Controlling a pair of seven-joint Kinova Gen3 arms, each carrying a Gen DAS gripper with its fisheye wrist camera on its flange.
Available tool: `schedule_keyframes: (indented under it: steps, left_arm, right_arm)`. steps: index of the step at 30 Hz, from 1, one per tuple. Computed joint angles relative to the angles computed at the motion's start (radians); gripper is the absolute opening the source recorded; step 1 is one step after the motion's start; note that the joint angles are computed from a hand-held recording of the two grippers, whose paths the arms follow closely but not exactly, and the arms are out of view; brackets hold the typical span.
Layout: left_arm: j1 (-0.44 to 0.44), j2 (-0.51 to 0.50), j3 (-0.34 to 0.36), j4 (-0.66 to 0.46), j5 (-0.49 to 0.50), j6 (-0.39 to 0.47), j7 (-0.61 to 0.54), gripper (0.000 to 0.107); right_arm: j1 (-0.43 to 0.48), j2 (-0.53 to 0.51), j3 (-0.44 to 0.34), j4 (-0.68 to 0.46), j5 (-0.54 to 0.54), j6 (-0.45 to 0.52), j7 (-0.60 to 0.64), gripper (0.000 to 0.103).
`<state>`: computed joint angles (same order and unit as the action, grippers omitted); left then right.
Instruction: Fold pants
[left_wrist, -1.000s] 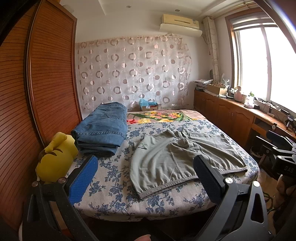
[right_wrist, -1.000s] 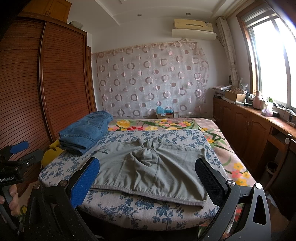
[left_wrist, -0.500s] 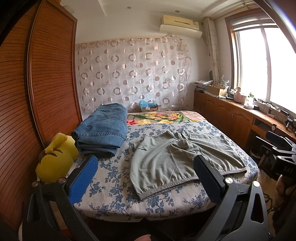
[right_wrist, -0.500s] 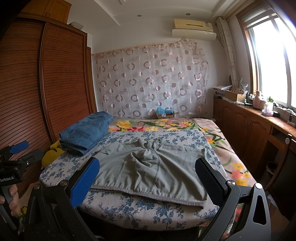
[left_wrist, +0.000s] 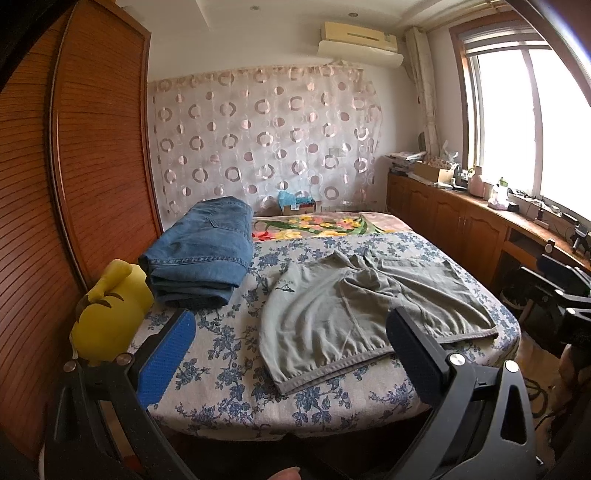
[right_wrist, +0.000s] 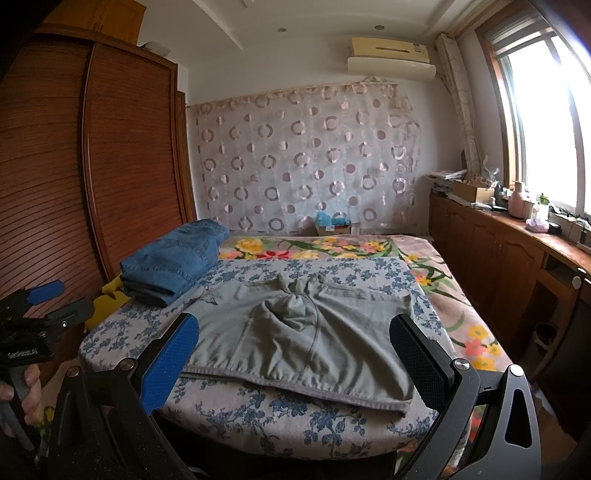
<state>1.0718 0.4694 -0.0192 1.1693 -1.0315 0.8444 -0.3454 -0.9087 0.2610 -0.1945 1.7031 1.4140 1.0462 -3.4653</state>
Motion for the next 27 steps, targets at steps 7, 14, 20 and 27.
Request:
schedule_keyframes:
  steps: [7, 14, 20, 27]
  left_arm:
    - [-0.053, 0.022, 0.015, 0.004, 0.059, -0.083, -0.073, 0.103]
    - [-0.078, 0.069, -0.001, -0.053, 0.159, -0.121, -0.217, 0.103]
    - [-0.106, 0.114, -0.004, -0.123, 0.267, -0.131, -0.349, 0.103]
    - [-0.138, 0.151, -0.001, -0.2, 0.407, -0.132, -0.507, 0.103]
  right_arm:
    - [0.02, -0.003, 0.004, 0.01, -0.01, -0.017, 0.004, 0.103]
    - [0.053, 0.002, 0.02, 0.001, -0.047, -0.05, 0.049, 0.098]
    - [0.075, 0.005, 0.034, -0.023, -0.093, -0.069, 0.117, 0.095]
    - [0.118, 0.009, 0.056, -0.043, -0.161, -0.118, 0.213, 0.088]
